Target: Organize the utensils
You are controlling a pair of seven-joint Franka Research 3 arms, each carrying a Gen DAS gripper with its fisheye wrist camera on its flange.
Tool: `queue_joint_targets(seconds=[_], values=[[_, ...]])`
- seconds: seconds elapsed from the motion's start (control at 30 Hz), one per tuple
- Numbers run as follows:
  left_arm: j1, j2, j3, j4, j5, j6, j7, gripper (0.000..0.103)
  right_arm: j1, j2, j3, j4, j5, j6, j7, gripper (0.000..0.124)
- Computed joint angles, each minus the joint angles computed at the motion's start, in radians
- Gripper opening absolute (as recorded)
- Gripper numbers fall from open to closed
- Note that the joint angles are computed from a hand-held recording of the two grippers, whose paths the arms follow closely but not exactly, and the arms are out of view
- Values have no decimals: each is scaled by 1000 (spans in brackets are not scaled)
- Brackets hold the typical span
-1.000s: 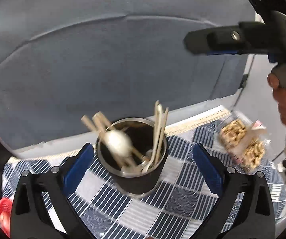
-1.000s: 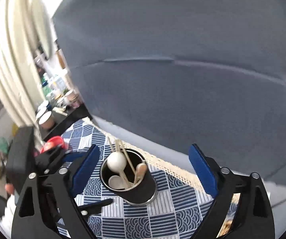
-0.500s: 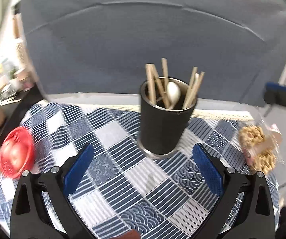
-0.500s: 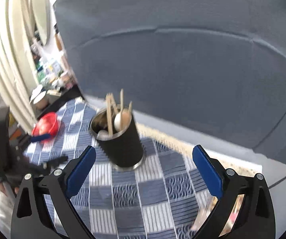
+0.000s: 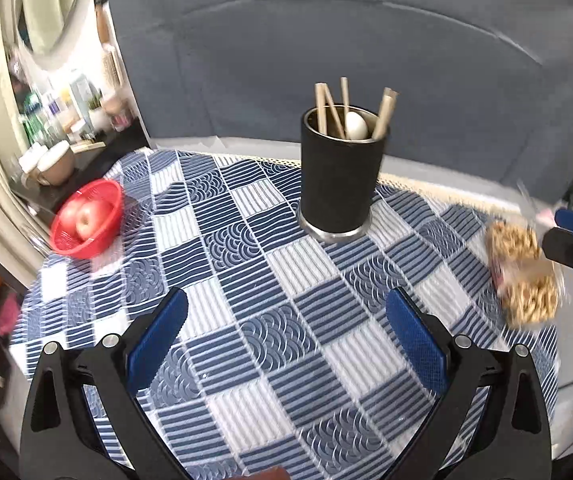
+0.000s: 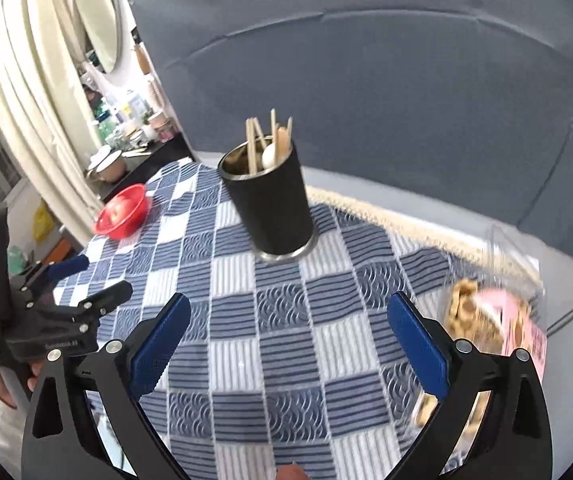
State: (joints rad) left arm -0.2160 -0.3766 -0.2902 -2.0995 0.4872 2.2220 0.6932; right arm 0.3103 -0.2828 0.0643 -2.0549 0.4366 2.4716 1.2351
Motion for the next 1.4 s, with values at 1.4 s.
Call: queue_joint_targets(seconds=[1.4], values=[[-167, -136, -123, -2, -59, -293, -287, 97, -31, -408, 38, -325, -147, -77, 108, 95]])
